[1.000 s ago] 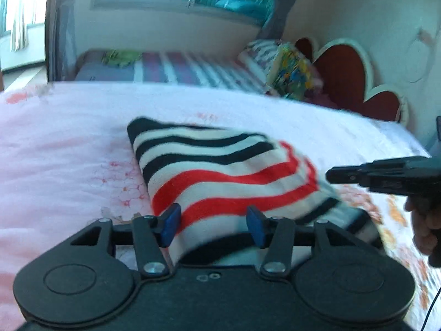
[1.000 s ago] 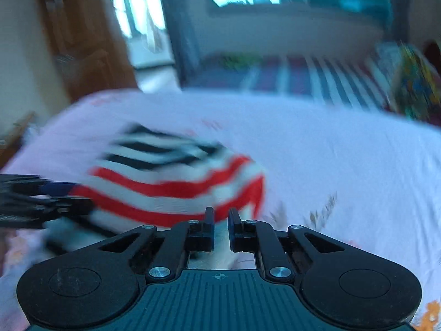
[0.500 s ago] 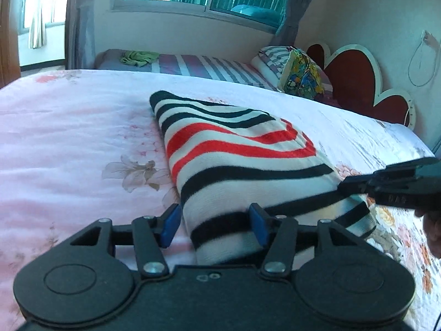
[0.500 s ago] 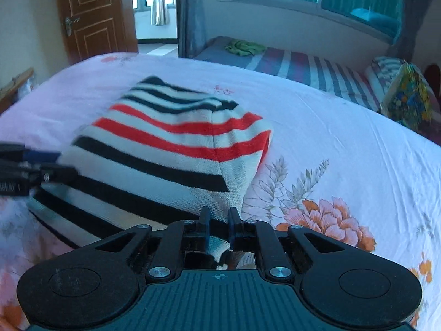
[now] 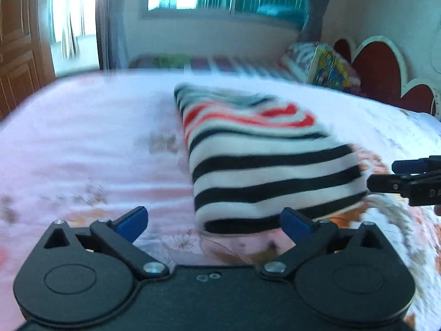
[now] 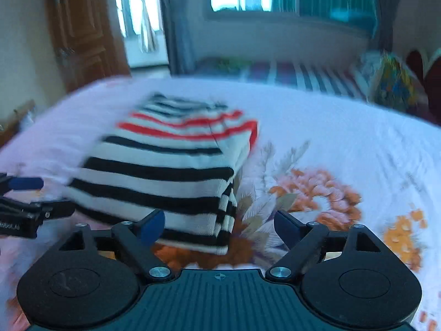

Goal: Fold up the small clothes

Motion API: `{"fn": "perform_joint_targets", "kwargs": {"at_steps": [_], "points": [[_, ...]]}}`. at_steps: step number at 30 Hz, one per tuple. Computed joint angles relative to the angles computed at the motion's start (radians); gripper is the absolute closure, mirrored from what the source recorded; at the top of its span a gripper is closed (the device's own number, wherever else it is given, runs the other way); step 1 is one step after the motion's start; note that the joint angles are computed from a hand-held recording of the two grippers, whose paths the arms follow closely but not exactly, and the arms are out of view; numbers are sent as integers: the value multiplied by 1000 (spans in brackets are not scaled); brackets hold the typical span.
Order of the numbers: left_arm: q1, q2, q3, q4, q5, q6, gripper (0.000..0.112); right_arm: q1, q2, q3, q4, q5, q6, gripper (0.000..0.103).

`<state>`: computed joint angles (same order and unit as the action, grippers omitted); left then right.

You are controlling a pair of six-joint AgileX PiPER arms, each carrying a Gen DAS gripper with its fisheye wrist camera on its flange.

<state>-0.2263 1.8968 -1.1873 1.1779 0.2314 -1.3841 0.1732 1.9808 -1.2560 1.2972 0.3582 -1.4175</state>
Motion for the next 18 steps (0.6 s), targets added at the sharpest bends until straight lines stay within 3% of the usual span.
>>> {"fn": "perform_joint_targets", "kwargs": {"at_steps": [4, 9, 10, 11, 18], "points": [[-143, -208, 182, 215, 129, -320, 10, -93, -250, 273, 206, 48, -215, 17], [-430, -398, 302, 164, 387, -357, 10, -251, -605, 542, 114, 137, -172, 17], [-492, -423, 319, 161, 445, -370, 10, -299, -670, 578, 57, 178, -128, 10], [-554, -442, 330, 154, 508, -387, 10, -357, -735, 608, 2, 233, -93, 0], [-918, -535, 311, 9, 840, -456, 10, -854, -1073, 687, -189, 741, -63, 0]]}}
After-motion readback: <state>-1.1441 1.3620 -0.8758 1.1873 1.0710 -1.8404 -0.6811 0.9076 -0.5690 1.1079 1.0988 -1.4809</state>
